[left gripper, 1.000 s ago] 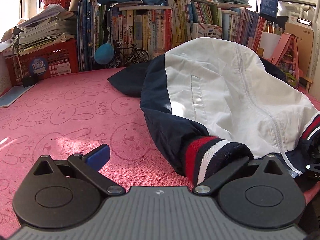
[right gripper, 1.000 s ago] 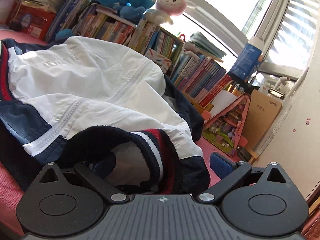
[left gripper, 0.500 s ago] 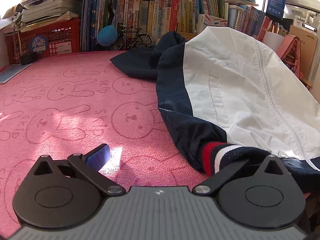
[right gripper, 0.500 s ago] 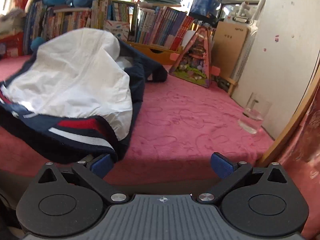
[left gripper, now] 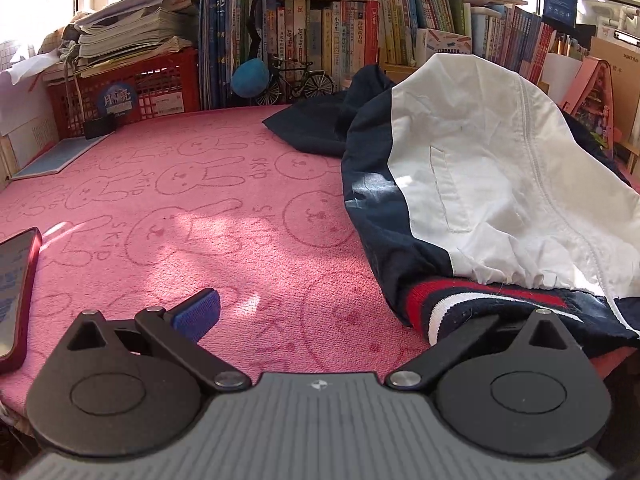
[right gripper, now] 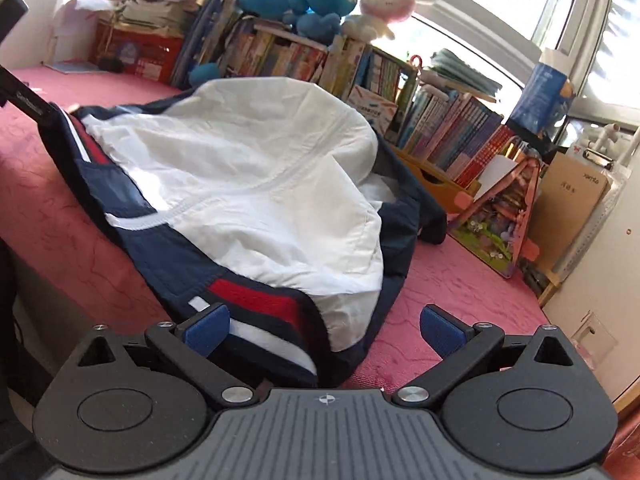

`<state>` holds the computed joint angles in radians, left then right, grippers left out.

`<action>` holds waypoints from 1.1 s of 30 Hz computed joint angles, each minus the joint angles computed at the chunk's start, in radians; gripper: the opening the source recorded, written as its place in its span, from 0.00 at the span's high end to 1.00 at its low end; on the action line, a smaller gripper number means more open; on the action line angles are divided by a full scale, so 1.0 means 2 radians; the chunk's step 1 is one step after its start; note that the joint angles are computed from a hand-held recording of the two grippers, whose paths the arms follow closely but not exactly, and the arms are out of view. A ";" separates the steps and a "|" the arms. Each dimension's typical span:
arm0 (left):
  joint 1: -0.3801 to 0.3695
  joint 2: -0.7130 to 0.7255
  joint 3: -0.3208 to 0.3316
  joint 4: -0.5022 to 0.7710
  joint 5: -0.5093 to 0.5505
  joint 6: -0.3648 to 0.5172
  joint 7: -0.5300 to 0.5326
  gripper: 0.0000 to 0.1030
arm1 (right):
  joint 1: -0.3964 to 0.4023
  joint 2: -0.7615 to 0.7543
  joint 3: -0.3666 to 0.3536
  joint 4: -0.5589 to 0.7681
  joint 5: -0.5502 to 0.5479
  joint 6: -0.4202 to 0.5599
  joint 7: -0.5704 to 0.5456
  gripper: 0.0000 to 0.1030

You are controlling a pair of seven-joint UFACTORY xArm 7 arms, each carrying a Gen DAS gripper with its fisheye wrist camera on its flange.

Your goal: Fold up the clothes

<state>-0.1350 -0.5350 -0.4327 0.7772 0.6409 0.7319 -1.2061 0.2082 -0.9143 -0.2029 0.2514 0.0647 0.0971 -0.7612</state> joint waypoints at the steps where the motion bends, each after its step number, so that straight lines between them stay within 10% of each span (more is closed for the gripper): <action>1: -0.014 -0.012 0.011 -0.009 -0.016 0.004 0.015 0.00 | -0.004 0.010 -0.014 0.009 0.002 0.013 -0.003 0.00; 6: -0.087 -0.046 0.064 -0.041 -0.121 -0.026 0.127 0.00 | -0.049 0.064 -0.062 0.127 0.038 0.229 -0.022 0.02; 9: -0.137 -0.067 0.121 -0.063 -0.197 -0.080 0.212 0.00 | -0.024 0.068 -0.118 0.197 0.171 0.320 -0.138 0.01; 13: -0.206 -0.082 0.206 -0.090 -0.297 -0.192 0.299 0.00 | -0.004 0.131 -0.099 0.267 0.381 0.303 -0.241 0.00; 19: -0.025 0.036 0.122 0.021 -0.246 -0.256 0.270 0.00 | -0.002 0.408 0.024 0.496 0.598 0.281 -0.422 0.00; 23: 0.088 0.149 0.057 0.123 -0.172 -0.265 0.187 0.00 | 0.184 0.617 -0.147 0.705 0.580 0.280 -0.302 0.06; 26: 0.095 0.225 0.063 0.199 -0.129 -0.255 0.153 0.00 | 0.259 0.754 -0.304 0.815 0.556 0.388 -0.178 0.42; 31: 0.068 0.376 0.073 0.371 -0.027 -0.170 0.144 0.00 | 0.353 0.737 -0.418 0.704 0.554 0.427 -0.275 0.51; 33: -0.012 0.449 0.141 0.476 -0.040 -0.094 0.191 0.00 | 0.390 0.735 -0.476 0.672 0.582 0.461 -0.289 0.51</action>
